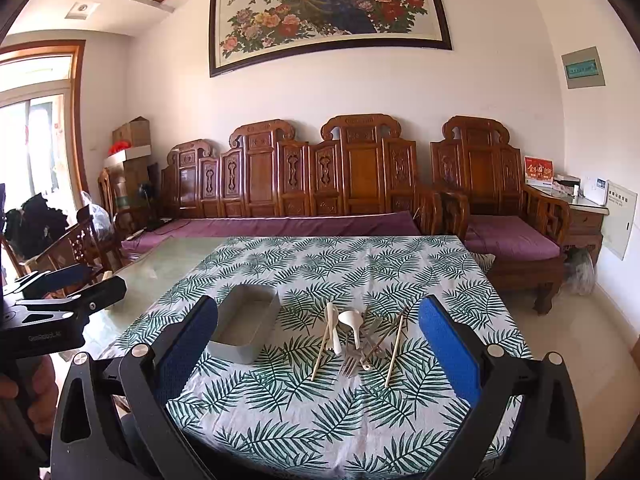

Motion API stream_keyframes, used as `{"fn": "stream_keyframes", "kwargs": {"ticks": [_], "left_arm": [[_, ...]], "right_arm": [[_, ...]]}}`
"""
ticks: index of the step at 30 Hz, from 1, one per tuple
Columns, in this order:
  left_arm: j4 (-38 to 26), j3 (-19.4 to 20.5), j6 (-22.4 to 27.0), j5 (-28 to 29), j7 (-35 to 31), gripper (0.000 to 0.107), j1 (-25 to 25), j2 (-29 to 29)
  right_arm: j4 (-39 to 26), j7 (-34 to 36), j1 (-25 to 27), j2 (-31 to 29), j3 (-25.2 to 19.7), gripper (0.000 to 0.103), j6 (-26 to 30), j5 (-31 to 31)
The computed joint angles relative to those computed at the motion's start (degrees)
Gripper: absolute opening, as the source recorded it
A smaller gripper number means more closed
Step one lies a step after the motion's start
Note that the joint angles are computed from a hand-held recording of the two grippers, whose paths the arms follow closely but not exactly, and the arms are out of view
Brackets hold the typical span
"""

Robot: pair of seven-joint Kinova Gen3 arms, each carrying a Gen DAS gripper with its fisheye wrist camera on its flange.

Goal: Organize utensils

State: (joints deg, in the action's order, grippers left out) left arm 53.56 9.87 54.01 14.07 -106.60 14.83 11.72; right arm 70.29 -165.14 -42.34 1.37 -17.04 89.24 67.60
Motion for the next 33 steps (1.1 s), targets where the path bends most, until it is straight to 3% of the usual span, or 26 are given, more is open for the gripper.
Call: {"fn": "stream_keyframes", "kwargs": {"ticks": [33], "left_arm": [[0.09,0.08,-0.07,0.39,0.02,0.097,0.03,-0.29]], "right_arm": [[-1.14,0.59,-1.03,0.34,0.29,0.100,0.87,0.41]]}}
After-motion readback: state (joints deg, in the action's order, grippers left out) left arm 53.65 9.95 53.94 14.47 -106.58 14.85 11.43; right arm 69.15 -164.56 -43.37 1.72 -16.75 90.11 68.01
